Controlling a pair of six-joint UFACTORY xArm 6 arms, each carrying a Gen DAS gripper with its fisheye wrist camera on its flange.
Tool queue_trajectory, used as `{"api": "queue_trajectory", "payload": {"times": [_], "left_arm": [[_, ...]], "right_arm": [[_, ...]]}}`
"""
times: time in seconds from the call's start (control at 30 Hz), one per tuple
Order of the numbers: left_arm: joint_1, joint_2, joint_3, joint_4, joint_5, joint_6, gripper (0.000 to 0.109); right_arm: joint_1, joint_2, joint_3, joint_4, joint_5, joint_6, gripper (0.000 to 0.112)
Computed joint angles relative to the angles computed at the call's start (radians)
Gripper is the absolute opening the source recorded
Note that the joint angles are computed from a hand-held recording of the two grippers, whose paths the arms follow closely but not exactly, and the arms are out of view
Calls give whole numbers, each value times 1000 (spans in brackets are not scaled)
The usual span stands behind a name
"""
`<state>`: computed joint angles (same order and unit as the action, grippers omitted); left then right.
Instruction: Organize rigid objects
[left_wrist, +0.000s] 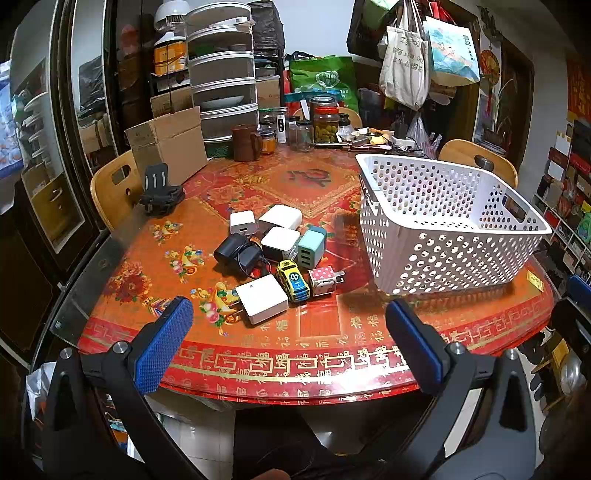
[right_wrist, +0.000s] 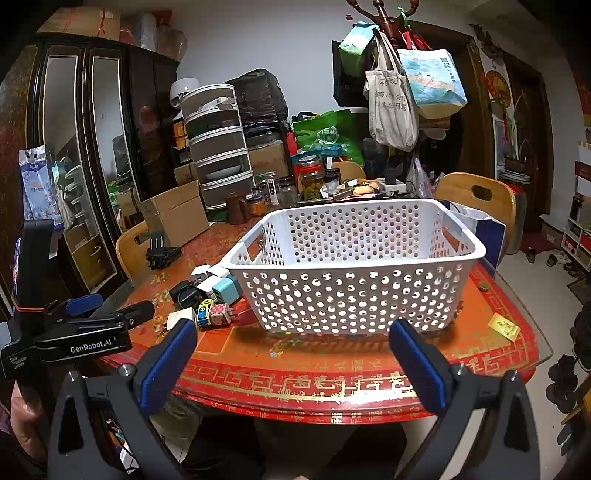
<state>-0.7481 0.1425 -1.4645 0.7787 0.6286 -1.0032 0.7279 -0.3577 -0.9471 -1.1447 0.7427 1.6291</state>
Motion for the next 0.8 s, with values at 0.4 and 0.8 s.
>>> {"api": "queue_trajectory", "payload": {"times": [0.4,0.8], "left_arm": [[104,105,-27,-138,-159,130,103],[173,305,-190,-310,-77,341,103]], "right_arm": [[-200,-62,42,22,86,-3,93],[-595,86,27,458,-304,-424,33]]}}
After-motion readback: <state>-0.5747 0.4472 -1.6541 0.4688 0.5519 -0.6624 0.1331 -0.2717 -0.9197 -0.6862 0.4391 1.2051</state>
